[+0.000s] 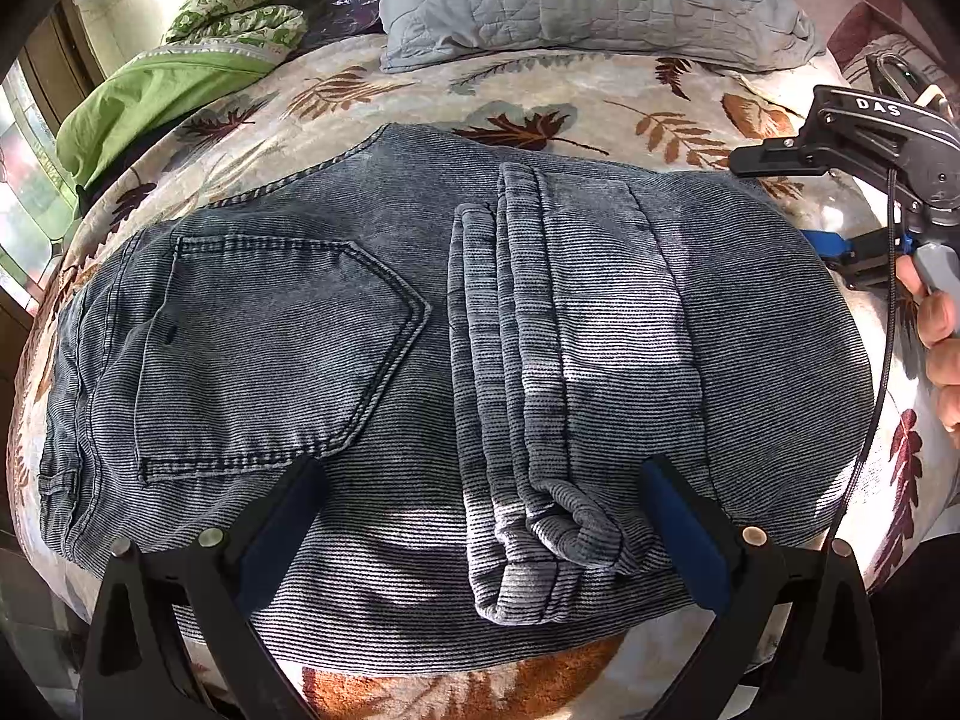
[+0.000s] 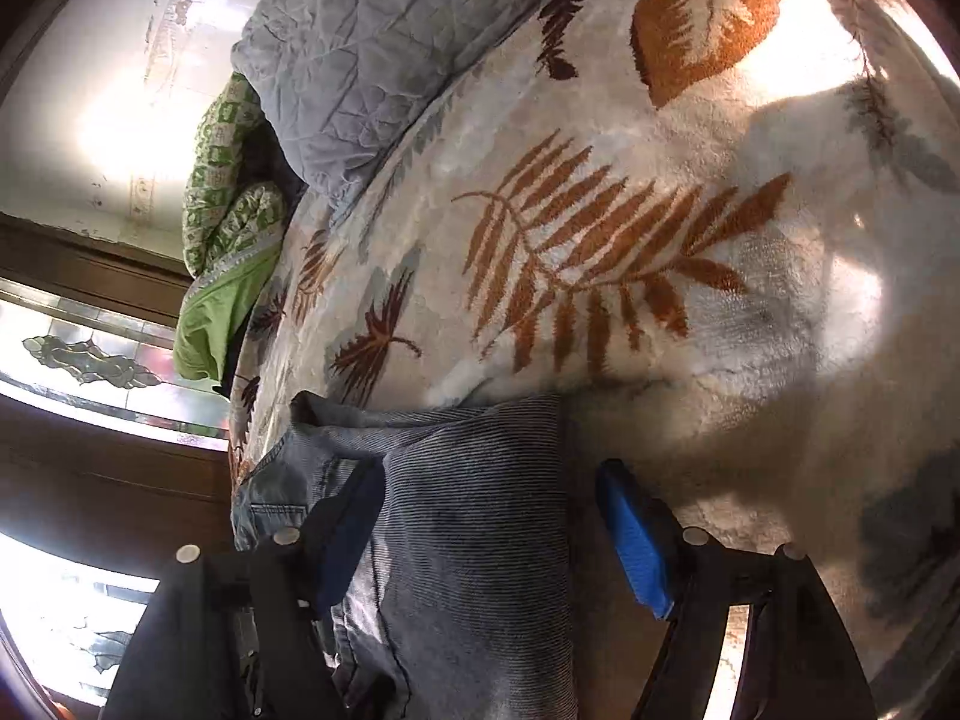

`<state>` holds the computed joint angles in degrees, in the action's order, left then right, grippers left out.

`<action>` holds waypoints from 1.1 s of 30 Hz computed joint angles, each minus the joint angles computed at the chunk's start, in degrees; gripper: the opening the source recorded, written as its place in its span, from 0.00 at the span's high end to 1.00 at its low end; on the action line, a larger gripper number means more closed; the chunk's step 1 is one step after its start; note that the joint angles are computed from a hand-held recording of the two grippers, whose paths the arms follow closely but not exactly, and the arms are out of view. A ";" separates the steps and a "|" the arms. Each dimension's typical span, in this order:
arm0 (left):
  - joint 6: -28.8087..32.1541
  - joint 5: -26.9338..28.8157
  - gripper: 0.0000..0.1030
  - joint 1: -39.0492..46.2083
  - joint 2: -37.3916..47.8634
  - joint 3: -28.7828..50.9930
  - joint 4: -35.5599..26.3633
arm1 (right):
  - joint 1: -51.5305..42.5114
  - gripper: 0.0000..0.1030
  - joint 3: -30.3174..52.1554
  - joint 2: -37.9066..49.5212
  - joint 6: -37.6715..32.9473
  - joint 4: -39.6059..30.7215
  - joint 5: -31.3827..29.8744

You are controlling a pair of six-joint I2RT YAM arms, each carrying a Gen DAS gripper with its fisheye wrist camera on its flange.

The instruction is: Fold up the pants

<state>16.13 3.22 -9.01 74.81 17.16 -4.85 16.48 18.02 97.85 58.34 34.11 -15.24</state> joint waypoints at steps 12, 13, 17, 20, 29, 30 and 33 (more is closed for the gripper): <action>0.04 2.15 0.00 1.58 1.32 -0.36 1.87 | 10.20 0.73 10.85 -2.57 -7.93 -24.06 22.17; -0.06 2.19 0.00 1.61 1.35 -0.43 2.02 | 10.98 0.70 9.18 -5.32 -7.41 -24.02 23.37; 0.07 2.46 0.00 1.99 1.28 -0.52 2.10 | 18.42 0.47 4.62 -21.40 -2.88 -32.55 33.29; 0.44 3.20 0.00 2.63 1.42 -0.34 1.87 | 25.68 0.47 0.92 -32.53 2.00 -35.85 33.86; 0.62 4.05 0.00 3.33 0.80 -0.84 2.18 | 36.60 0.49 -5.44 -21.01 15.91 -21.35 30.40; 0.50 3.88 0.00 3.17 0.84 -0.76 2.14 | 37.65 0.49 -4.22 -23.72 16.16 -25.48 31.65; 0.78 4.06 0.00 3.33 0.53 -1.17 2.54 | 44.21 0.44 -2.91 -30.06 17.83 -32.21 39.09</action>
